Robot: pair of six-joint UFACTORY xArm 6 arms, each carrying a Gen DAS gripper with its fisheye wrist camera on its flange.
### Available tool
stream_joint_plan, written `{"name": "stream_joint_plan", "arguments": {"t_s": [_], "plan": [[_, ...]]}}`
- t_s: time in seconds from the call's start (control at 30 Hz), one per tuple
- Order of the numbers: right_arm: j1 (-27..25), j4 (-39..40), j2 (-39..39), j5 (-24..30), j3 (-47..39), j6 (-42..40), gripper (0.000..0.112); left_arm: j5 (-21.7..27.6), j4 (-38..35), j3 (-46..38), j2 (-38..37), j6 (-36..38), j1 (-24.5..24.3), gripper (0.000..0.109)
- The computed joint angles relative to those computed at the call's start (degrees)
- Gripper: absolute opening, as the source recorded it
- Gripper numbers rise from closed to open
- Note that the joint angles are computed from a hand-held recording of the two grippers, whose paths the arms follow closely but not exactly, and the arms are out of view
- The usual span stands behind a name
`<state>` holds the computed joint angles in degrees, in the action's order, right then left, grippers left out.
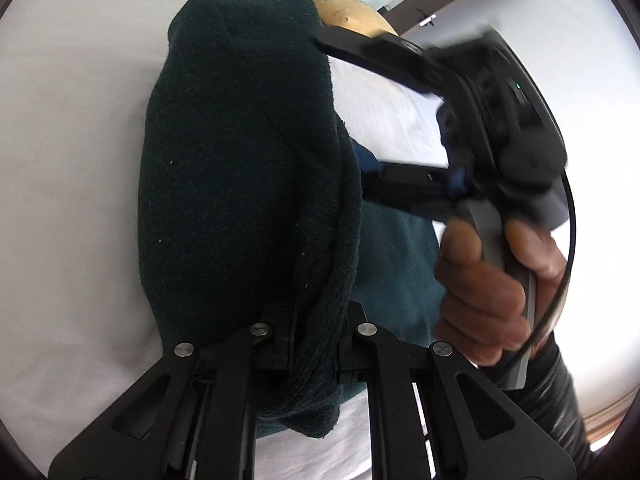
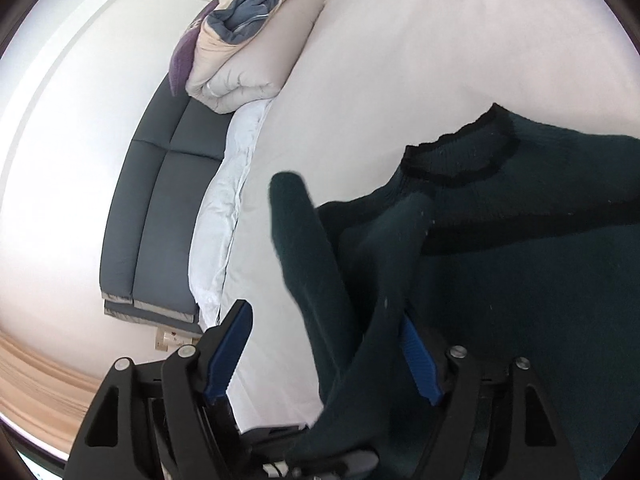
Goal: Fold small clothes
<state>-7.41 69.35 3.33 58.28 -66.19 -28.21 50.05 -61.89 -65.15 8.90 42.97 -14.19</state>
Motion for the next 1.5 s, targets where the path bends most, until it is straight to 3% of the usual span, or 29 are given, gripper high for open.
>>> {"name": "stream_joint_plan", "arguments": {"t_s": [0.03, 0.13, 0.2, 0.3, 0.37, 0.43, 0.87, 1.17, 1.23, 1.27, 1.3, 1.37, 1.4, 1.5], "plan": [[0.44, -0.33, 0.24, -1.02, -0.28, 0.39, 0.073, -0.29, 0.36, 0.17, -0.28, -0.13, -0.28, 0.010], [2.53, -5.54, 1.24, -3.88, -2.53, 2.66, 0.051, -0.91, 1.32, 0.79, -1.33, -0.63, -0.75, 0.010], [3.70, -10.44, 1.08, -5.41, -3.40, 3.48, 0.028, -1.34, 2.12, 0.93, -1.76, -0.86, -1.17, 0.010], [3.39, -13.30, 0.68, -6.57, -3.68, 4.56, 0.015, -2.55, 3.13, 0.77, -2.23, -1.32, -3.02, 0.010], [2.58, -15.08, -0.02, -7.51, -3.26, 4.74, 0.014, -2.85, 3.54, 0.31, -2.41, -1.62, -4.40, 0.010], [1.31, -16.10, -1.00, -7.97, -2.52, 4.30, 0.013, -1.33, 4.20, -1.37, -1.35, -1.10, -3.83, 0.010], [-15.69, -17.60, -4.98, -2.74, 2.50, -1.84, 0.013, -2.53, 6.80, -7.28, 2.49, -4.15, -15.78, 0.010], [-23.76, -17.65, -3.46, -2.06, 4.08, -3.55, 0.013, -1.85, 6.24, -11.59, 6.52, -5.85, -17.96, 0.011], [-24.87, -16.90, -2.64, -1.11, 4.29, -3.49, 0.013, 0.13, 5.12, -9.84, 4.87, -4.32, -15.95, 0.020], [-25.37, -16.18, -2.45, -0.45, 4.57, -3.76, 0.014, 2.64, 5.00, -9.36, 4.10, -3.72, -14.45, 0.030], [-25.88, -15.24, -2.59, 0.52, 4.93, -3.94, 0.019, 4.66, 6.45, -8.72, 2.89, -4.20, -13.14, 0.049], [-26.85, -13.55, -3.35, 2.57, 5.80, -3.46, 0.024, 5.93, 5.93, -5.30, -1.60, -1.59, -10.33, 0.069], [-27.26, -12.85, -4.00, 3.51, 6.39, -3.78, 0.034, 8.07, 5.39, -5.00, -3.13, 0.27, -7.31, 0.070], [-27.67, -12.23, -8.68, 4.65, 10.38, -5.50, 0.048, 11.38, 3.18, -4.06, -5.94, 3.66, -1.00, 0.071]]}}
